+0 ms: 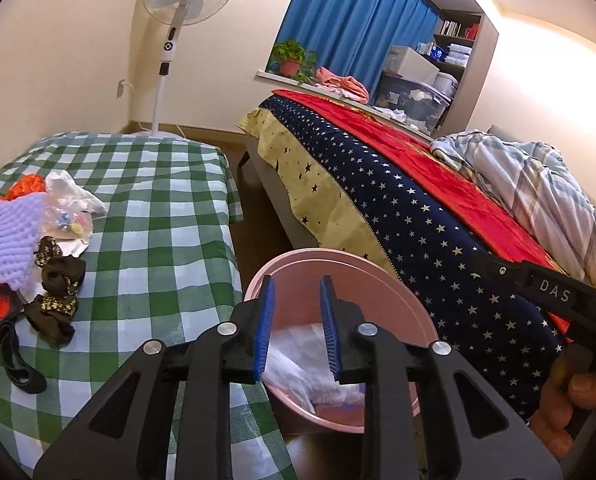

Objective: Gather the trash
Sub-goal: 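Carry both bags over the pink bin and open both grippers to drop them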

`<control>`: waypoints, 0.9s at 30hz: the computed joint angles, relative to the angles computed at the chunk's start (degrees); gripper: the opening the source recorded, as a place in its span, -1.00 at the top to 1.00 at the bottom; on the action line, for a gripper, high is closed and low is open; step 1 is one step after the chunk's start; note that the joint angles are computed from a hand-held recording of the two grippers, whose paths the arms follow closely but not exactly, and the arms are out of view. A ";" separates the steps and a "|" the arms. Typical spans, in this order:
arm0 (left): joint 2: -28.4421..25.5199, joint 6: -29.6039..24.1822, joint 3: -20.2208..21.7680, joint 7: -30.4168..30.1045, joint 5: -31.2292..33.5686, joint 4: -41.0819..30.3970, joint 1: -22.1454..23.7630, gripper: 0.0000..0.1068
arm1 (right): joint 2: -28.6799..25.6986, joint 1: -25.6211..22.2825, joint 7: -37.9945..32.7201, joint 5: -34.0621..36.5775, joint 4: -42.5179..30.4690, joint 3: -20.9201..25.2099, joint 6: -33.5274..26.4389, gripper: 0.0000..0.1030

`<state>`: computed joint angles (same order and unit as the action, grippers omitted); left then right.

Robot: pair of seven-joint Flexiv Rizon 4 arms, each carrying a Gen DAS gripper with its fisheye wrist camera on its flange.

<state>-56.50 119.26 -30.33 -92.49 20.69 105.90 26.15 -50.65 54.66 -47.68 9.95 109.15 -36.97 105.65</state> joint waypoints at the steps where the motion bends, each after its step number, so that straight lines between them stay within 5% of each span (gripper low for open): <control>1: 0.06 0.03 0.11 -0.03 -0.07 0.00 -0.08 0.56 | 0.02 0.08 0.01 0.08 0.08 -0.07 0.08 0.13; 27: 7.46 7.43 7.50 -7.35 2.13 6.35 2.09 0.57 | 0.60 1.42 -6.06 5.06 -0.13 0.97 4.64 0.13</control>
